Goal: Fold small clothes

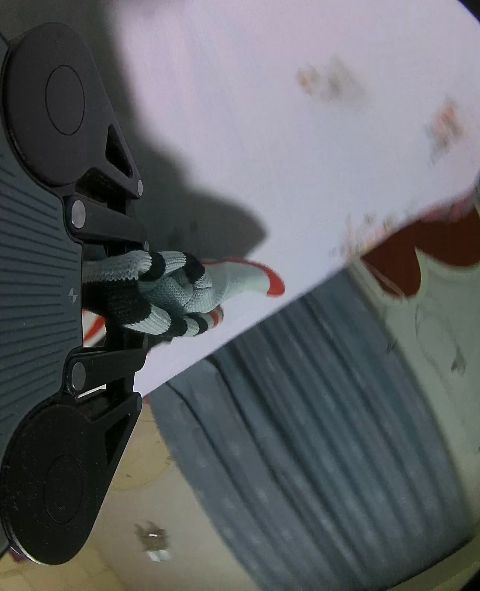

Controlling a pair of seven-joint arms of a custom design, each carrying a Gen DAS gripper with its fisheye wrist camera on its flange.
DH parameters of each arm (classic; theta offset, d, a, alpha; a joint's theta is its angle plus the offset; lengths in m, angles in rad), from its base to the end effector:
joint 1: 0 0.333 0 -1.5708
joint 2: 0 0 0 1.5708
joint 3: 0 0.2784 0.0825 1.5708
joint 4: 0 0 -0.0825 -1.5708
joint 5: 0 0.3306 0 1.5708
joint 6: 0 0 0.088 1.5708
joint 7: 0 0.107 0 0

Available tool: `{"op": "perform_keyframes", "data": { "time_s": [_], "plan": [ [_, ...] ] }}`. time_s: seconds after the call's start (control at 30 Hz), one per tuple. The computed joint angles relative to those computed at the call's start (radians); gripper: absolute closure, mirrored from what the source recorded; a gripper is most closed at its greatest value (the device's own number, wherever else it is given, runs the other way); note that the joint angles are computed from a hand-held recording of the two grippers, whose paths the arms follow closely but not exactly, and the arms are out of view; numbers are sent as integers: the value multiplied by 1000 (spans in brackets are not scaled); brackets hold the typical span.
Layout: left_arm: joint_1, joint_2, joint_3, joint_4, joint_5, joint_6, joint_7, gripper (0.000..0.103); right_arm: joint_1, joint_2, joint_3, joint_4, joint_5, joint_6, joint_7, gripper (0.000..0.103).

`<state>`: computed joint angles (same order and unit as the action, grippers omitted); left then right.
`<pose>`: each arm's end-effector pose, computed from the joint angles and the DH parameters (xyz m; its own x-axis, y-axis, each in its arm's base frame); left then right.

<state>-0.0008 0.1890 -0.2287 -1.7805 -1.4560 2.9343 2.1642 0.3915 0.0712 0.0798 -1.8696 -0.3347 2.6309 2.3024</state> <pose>0.5863 -0.0619 0.4977 0.0455 -0.6324 0.7733 -0.5670 -0.6537 -0.5012 0.5098 0.2674 0.5346 0.0356 -0.9844 -0.1724 -0.7616 0.0850 -0.6425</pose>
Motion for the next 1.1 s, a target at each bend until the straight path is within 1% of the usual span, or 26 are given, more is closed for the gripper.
{"op": "perform_keyframes", "data": {
  "time_s": [0.07,0.1,0.23,0.4,0.5,0.53,0.57,0.6,0.63,0.67,0.7,0.73,0.77,0.8,0.83,0.87,0.9,0.93,0.97,1.0,1.03,1.1],
  "plan": [
    [-39,4,12,25,233,14,-166,86,-17,-43,-8,-58,33,66,10,97],
    [-49,8,6,43,311,10,-217,86,-28,-68,-11,-88,38,92,23,97],
    [-87,21,-25,104,542,-6,-376,86,-105,-185,-14,-219,39,165,71,97],
    [-182,72,-32,183,858,-32,-599,86,-212,-341,-25,-377,90,217,58,97],
    [-252,113,-26,216,1040,-81,-717,86,-259,-417,-38,-450,143,223,16,97],
    [-272,128,-26,228,1086,-116,-762,86,-271,-441,-43,-472,163,224,-2,95],
    [-282,147,-37,243,1122,-153,-777,86,-278,-463,-50,-494,188,226,-24,94],
    [-298,177,-44,274,1171,-206,-787,84,-277,-480,-62,-511,218,223,-53,91],
    [-329,202,-32,297,1248,-255,-826,72,-269,-499,-78,-530,252,217,-88,81],
    [-345,201,-30,286,1302,-255,-848,66,-259,-512,-96,-544,289,218,-121,71],
    [-327,177,-64,249,1294,-219,-812,43,-247,-522,-114,-560,327,231,-151,66],
    [-274,163,-130,247,1217,-237,-730,36,-228,-528,-136,-570,368,247,-188,59],
    [-239,132,-164,227,1168,-248,-694,37,-208,-530,-154,-576,405,264,-223,57],
    [-206,85,-186,193,1111,-247,-643,36,-179,-530,-177,-580,446,282,-265,57],
    [-176,27,-199,133,1039,-221,-577,37,-142,-530,-205,-580,491,295,-310,57],
    [-156,-20,-195,88,979,-193,-520,37,-82,-524,-248,-572,553,304,-365,57],
    [-152,-59,-171,54,971,-168,-508,37,-19,-516,-294,-561,619,308,-422,57],
    [-160,-78,-137,38,1017,-156,-535,37,37,-507,-334,-548,678,309,-474,57],
    [-171,-82,-99,31,1089,-140,-577,37,80,-493,-360,-530,728,300,-514,57],
    [-181,-75,-59,35,1172,-140,-640,37,91,-477,-363,-514,755,287,-531,56],
    [-180,-60,-30,54,1220,-159,-691,37,109,-454,-372,-494,792,275,-555,54],
    [-158,-20,-11,97,1226,-195,-718,37,120,-419,-369,-463,848,249,-585,54]
  ]
}}
